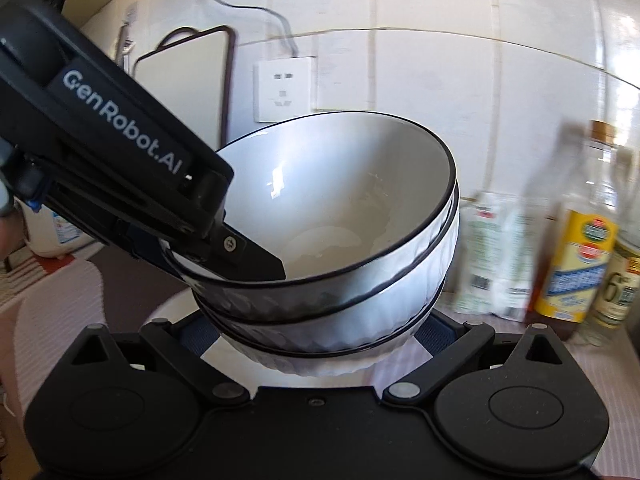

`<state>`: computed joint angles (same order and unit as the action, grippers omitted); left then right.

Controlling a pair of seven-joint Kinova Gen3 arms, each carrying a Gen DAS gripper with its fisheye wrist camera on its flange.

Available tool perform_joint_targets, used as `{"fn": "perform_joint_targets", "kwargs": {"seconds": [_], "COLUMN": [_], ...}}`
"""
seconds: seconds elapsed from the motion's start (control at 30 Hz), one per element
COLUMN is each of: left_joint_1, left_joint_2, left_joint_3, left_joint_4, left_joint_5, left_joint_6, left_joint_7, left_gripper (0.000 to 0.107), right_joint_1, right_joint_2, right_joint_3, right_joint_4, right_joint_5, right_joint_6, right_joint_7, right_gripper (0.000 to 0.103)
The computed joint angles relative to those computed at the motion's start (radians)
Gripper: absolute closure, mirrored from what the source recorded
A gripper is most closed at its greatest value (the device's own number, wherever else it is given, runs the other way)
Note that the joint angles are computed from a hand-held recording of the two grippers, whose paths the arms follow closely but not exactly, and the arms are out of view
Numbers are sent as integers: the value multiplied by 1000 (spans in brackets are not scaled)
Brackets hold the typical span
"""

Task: Organize plates and bowls
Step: 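Lift the three-bowl stack and lower it onto the sun-print plate stack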

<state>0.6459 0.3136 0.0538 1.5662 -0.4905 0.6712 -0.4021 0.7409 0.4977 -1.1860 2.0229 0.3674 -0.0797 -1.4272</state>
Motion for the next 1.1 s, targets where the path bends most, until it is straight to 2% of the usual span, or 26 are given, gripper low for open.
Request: {"fn": "perform_joint_targets", "kwargs": {"seconds": [0.2, 0.4, 0.63, 0.8, 1.0, 1.1], "left_joint_1": [-87, -190, -209, -219, -202, -216], "left_joint_2": [-34, -53, -16, 5, 33, 36], "left_joint_3": [24, 37, 32, 34, 19, 26], "left_joint_4": [33, 92, 67, 45, 21, 3], "left_joint_5": [90, 214, 259, 292, 294, 320], "left_joint_6": [24, -37, 1, 9, 19, 46], "left_joint_7": [-90, -195, -254, -306, -318, -340], "left_gripper": [70, 70, 70, 70, 70, 70], "right_joint_1": [-108, -197, -276, -324, -361, -401], "right_joint_2": [5, 17, 52, 33, 3, -22], "right_joint_3": [53, 96, 151, 210, 265, 312], "right_joint_4": [-13, -41, -77, -79, -76, -79], "right_joint_5": [-18, -49, -145, -226, -308, -342], "right_joint_6": [3, 44, 95, 96, 122, 137], "right_joint_7": [-9, 35, 95, 124, 146, 164], "right_gripper": [1, 1, 1, 1, 1, 1]}}
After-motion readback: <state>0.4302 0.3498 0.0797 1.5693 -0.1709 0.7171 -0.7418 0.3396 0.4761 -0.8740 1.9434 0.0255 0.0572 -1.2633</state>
